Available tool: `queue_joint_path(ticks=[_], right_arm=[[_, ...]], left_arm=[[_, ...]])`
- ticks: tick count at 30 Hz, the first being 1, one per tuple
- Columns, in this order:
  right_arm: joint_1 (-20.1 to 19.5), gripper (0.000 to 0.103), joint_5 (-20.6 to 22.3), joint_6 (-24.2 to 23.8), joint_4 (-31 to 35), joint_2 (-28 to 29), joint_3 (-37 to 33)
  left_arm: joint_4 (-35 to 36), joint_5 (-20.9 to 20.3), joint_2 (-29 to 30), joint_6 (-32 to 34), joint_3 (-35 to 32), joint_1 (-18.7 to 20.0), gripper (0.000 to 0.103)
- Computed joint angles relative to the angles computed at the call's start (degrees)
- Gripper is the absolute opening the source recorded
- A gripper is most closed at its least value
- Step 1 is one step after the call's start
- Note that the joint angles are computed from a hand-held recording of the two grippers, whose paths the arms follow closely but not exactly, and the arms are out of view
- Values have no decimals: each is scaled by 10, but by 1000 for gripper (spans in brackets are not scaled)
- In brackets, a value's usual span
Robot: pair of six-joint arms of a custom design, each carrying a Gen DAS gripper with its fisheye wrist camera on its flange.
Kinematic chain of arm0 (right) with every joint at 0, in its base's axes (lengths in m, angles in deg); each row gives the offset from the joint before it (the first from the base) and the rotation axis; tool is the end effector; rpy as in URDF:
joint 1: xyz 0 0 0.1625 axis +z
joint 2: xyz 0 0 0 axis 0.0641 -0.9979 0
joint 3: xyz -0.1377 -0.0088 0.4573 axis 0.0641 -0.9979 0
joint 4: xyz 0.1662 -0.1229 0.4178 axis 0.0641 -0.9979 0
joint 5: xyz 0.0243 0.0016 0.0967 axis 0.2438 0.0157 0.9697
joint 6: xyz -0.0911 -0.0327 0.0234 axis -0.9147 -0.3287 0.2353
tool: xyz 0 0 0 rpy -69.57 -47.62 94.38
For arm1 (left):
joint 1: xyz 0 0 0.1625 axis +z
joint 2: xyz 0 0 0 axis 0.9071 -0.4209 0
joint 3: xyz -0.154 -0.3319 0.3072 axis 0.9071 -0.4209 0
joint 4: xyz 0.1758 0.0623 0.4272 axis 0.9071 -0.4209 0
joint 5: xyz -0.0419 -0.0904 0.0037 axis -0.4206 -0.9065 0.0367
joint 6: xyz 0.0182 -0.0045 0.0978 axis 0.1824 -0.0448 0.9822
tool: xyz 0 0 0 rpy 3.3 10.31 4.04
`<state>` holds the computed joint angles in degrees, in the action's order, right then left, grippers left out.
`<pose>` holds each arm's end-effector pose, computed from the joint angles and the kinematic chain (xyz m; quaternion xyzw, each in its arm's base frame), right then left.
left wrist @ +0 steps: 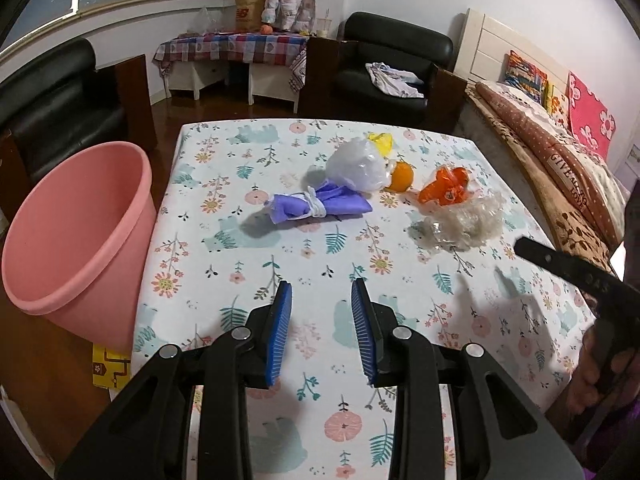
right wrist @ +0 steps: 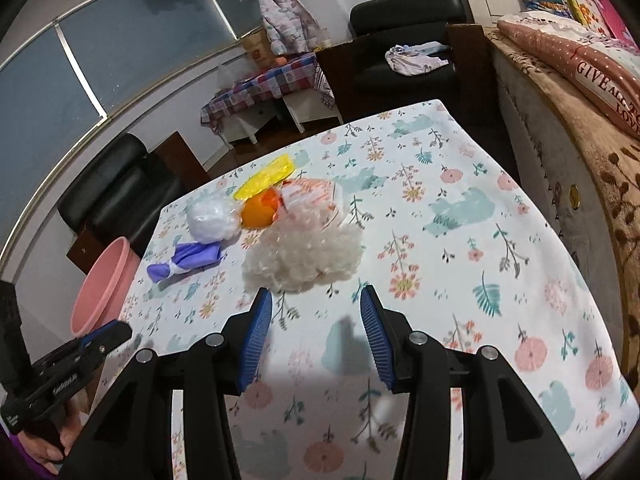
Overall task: Collect trash
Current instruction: 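Move both grippers back over the table toward the remaining trash, then grasp the white plastic bag with the left gripper while the right gripper grasps the orange-printed wrapper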
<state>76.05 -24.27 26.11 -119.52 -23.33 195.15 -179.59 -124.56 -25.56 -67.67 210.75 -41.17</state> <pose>0.0627 -0.3167 0.2635 0.0391 -0.8966 0.4039 0.1774 -0.2685 -0.3418 0.0837 0.2287 0.8954 -0.2849 0.2547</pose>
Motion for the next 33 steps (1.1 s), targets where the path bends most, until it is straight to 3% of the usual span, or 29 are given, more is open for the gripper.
queue_joint_path(ticks=[7,12,18,26,33], right_arm=[[9,59,10,-7,5,23,-29],[41,60,-9,-43,-25,66,-57],[43,60,-3,-50,1,94,-84],[18,60,22,-40,50,74,-78],[20,60,18,-36,93,48,-68]], left_arm=[[-9,-10,9,17,-3,-6,31],[-1,-23,20,25,-14,1,31],[-28,-23,30,51,-18,1,31],[-33,-15,33,100,-68,37,31],[-71,-10,90,173,-133,67,31]])
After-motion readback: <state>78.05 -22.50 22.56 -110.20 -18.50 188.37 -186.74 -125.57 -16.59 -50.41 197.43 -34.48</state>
